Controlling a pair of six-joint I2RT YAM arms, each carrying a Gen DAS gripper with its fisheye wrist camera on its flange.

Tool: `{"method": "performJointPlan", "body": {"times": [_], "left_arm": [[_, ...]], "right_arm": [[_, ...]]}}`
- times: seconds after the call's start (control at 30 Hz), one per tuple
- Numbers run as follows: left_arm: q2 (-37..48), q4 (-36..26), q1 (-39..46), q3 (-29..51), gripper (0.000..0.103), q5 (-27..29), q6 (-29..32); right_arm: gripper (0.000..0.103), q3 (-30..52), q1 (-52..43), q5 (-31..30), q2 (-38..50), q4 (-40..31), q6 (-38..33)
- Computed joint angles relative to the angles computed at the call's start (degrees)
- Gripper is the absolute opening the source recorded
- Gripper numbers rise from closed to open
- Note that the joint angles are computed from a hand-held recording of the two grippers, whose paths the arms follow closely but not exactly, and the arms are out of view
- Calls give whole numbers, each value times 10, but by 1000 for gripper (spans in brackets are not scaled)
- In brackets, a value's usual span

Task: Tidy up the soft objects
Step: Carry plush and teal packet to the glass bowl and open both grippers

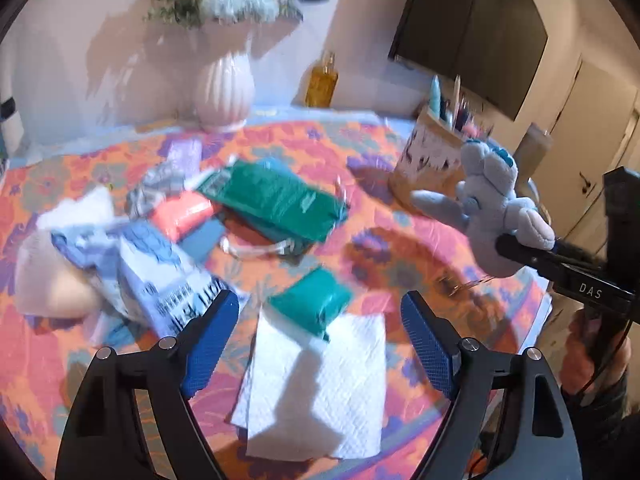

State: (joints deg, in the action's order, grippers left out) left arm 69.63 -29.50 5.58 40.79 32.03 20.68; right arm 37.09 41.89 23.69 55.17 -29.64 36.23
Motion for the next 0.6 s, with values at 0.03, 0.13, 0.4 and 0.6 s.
{"method": "performJointPlan", "body": {"times": [0.03,0.13,0.4,0.6], "left_arm": [[11,7,-10,-2,82,-9,-4],[24,79,-73,-30,82,-78,-39],[51,121,-118,-30,43,-124,-64],[-23,65,-111,-16,40,-91,-62]], "right_arm": [[53,9,15,33,17,-33,13],[53,26,29,94,82,-87,47],[70,2,48,111,89,-63,41],[82,-37,-7,25,42,-1,-1]]}}
